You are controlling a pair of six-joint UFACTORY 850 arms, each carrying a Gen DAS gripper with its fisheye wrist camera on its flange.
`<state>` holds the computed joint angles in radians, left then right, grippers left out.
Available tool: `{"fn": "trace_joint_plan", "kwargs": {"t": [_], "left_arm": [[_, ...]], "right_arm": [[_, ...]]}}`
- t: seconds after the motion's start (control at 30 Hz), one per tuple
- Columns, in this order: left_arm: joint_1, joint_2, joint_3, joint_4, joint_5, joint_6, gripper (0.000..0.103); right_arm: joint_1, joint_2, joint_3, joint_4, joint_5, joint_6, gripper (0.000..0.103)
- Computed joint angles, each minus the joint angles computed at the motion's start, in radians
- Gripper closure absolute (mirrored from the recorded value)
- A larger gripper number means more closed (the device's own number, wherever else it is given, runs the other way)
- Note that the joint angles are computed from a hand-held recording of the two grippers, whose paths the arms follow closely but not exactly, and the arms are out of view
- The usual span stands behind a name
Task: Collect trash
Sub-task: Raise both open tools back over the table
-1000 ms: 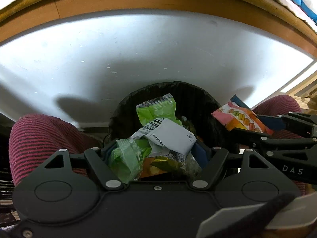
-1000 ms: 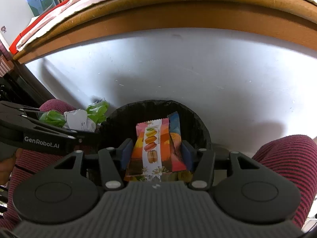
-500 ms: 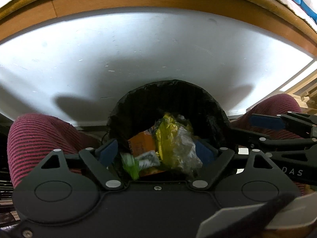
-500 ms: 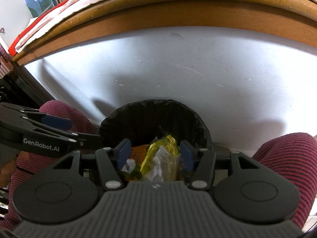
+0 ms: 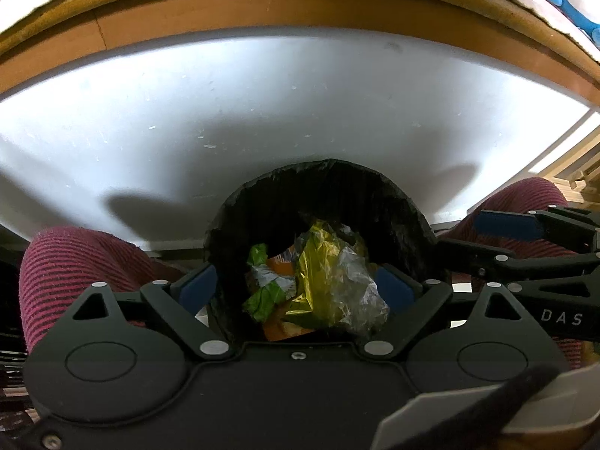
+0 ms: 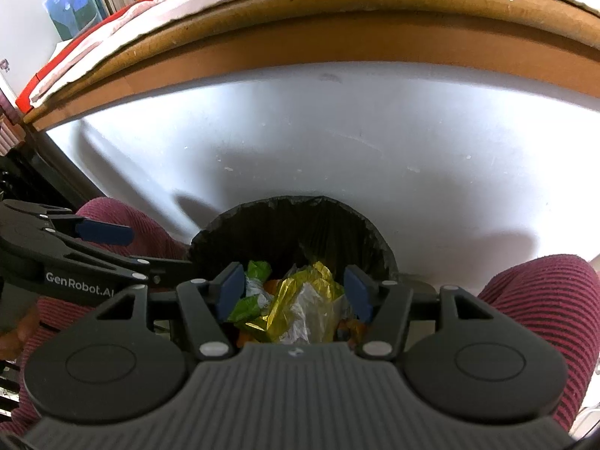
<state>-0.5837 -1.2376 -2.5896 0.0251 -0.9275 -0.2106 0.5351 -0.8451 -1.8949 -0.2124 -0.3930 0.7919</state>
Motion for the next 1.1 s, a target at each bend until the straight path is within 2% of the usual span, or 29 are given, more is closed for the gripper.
{"fn": "trace_joint_plan", "kwargs": {"t": [0.37, 0.63, 0.87, 1.0, 1.03, 1.1], "left_arm": [[-0.003, 0.075, 0.105, 0.01, 0.083, -0.004, 0.011], [-0.007, 0.173, 0.225, 0.047, 0.229, -0.015, 0.011], [0.003, 0.231, 0.278, 0.03, 0.356, 0.004, 0.01], [0.014, 0.267, 0.322, 0.004, 0.497, 0.031, 0.01], [0.014, 0.265, 0.316, 0.033, 0.531, 0.008, 0.01], [0.01, 0.245, 0.273, 0.094, 0.553, -0.037, 0.01]], "right_arm": [[0.004, 0.039, 0.037, -0.124, 0.039, 0.102, 0.03], [0.002, 0.099, 0.088, -0.36, 0.101, 0.303, 0.029], [-0.002, 0.145, 0.119, -0.747, 0.14, 0.626, 0.027], [-0.011, 0.153, 0.112, -1.029, 0.144, 0.877, 0.025], [-0.014, 0.155, 0.112, -1.098, 0.143, 0.945, 0.025], [-0.022, 0.156, 0.106, -1.212, 0.135, 1.056, 0.025]]}}
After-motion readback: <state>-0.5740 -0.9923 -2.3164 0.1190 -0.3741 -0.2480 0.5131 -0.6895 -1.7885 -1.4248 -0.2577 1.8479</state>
